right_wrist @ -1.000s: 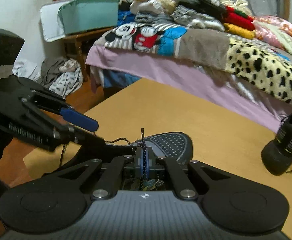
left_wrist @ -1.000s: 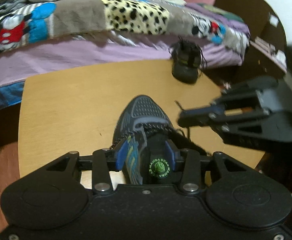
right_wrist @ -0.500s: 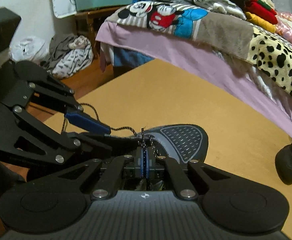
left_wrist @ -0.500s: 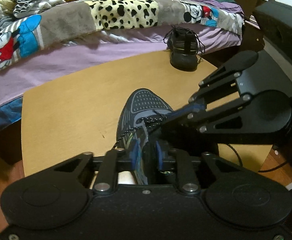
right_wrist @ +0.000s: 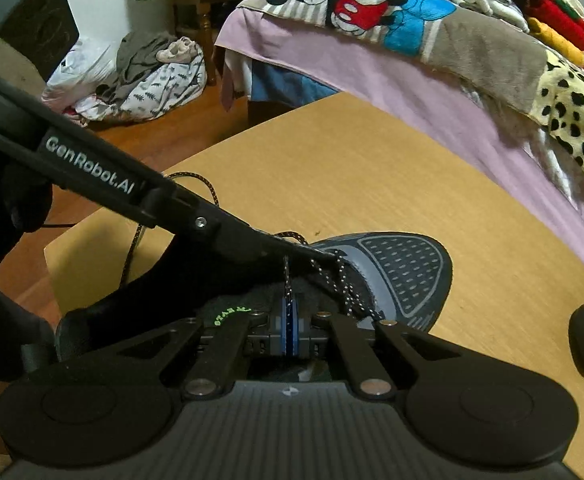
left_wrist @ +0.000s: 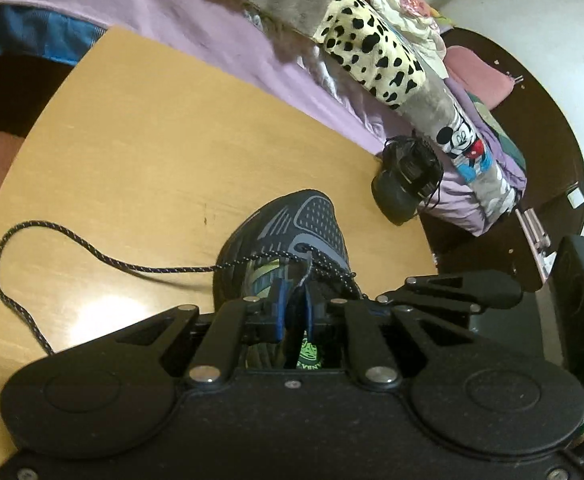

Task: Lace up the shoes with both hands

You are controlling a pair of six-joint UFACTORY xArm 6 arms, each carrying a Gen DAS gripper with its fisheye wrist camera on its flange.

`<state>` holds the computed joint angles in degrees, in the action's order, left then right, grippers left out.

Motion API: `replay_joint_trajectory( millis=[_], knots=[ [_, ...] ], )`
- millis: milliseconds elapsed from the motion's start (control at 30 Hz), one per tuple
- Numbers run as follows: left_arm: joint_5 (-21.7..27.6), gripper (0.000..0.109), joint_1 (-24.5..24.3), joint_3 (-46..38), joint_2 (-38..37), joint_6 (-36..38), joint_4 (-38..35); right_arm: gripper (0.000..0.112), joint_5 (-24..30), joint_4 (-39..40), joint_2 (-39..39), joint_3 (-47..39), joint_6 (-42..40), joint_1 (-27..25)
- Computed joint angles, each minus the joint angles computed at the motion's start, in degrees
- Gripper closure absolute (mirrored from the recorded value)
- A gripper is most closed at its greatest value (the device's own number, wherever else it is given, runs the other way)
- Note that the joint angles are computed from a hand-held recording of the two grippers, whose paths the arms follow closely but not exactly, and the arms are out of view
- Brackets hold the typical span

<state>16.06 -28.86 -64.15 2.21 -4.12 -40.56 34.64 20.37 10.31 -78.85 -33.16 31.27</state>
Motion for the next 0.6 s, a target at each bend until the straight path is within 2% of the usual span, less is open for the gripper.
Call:
replay_joint_trajectory(
  millis=[100, 600],
  knots=[
    [0.16, 0.099, 0.21, 0.1, -0.15, -0.12, -2.48, 0.108, -0.06, -0.59, 0.18, -0.13, 0.55, 0.17],
    [0.55, 0.099, 0.2, -0.47, 0.44, 0.43, -1.37, 0.108, 0.43, -1.07, 1.22, -1.1, 1.45, 0.19]
  ],
)
